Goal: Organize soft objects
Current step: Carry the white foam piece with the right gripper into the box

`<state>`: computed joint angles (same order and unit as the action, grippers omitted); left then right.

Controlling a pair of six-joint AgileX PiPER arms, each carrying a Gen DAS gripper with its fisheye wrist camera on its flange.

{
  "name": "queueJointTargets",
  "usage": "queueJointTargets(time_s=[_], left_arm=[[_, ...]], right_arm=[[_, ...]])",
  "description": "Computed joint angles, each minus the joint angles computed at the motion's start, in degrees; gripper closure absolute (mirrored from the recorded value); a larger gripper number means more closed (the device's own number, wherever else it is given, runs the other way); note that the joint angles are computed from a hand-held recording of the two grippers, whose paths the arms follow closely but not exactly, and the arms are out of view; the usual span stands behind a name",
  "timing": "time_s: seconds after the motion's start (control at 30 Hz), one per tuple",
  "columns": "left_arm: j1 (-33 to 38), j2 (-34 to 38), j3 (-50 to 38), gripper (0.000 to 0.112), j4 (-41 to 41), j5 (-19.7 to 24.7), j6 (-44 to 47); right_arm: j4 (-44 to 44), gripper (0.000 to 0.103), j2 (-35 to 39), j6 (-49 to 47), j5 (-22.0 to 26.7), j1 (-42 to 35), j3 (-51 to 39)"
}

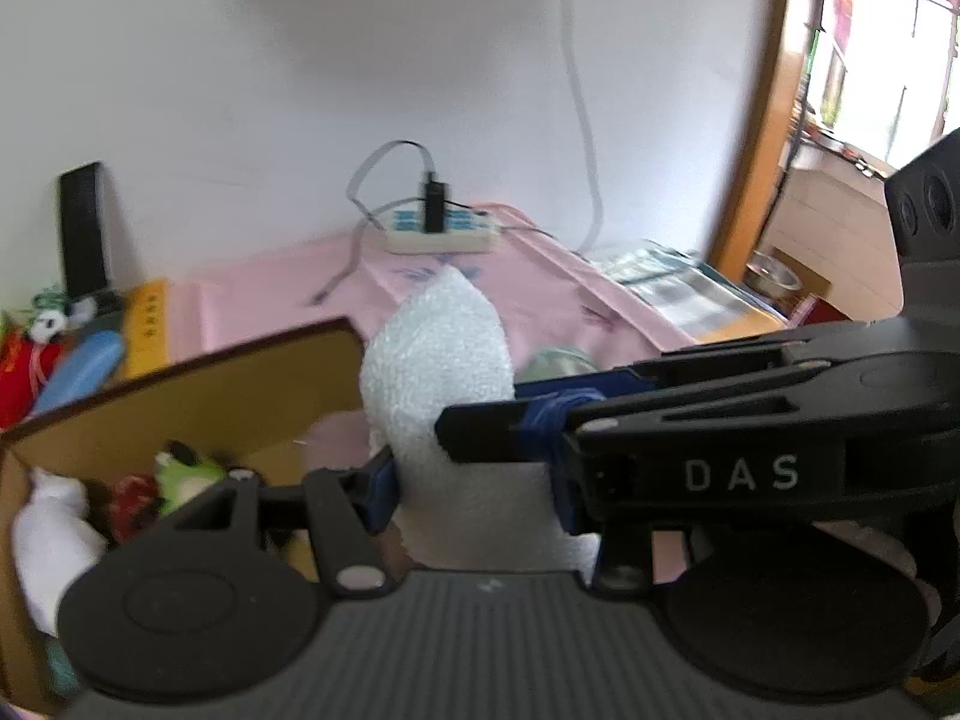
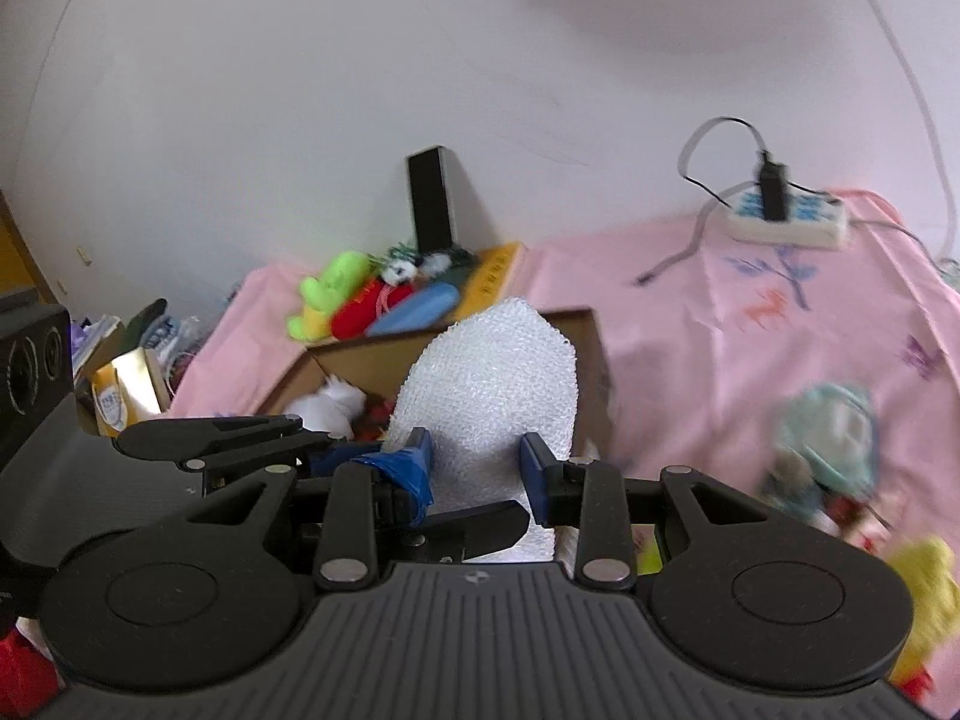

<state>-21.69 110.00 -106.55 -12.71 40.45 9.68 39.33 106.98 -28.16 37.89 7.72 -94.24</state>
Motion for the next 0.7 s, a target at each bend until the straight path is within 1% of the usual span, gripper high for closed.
queueJointTargets(time_s=[0.1, 0.2, 0.33, 0.53, 0.7], left_arm=[[3.21, 1.88, -2.10, 0.070, -1.52, 0.43, 1.09], [5.87, 4.50, -4.34, 0.070, -2.58, 1.40, 0.95], [8.78, 8.94, -8.46, 0.070, -4.11, 4.01, 0.39], [10.41, 16.95, -18.69, 0.070, -3.52, 10.15, -0.92], [10.47, 23.35, -28.21, 0.069, -1.38, 17.52, -2.98]], right_arm=[[-2.63, 0.087, 5.39, 3.46, 0.55, 2.37, -7.09], [-6.29, 0.087, 10.97, 7.65, 2.37, 3.98, -14.15], [-12.45, 0.087, 16.99, 13.33, 5.01, 6.10, -22.31], [-18.30, 0.087, 25.74, 19.57, 12.19, 7.07, -35.60], [-22.94, 0.087, 33.44, 25.02, 20.94, 7.58, -48.52]])
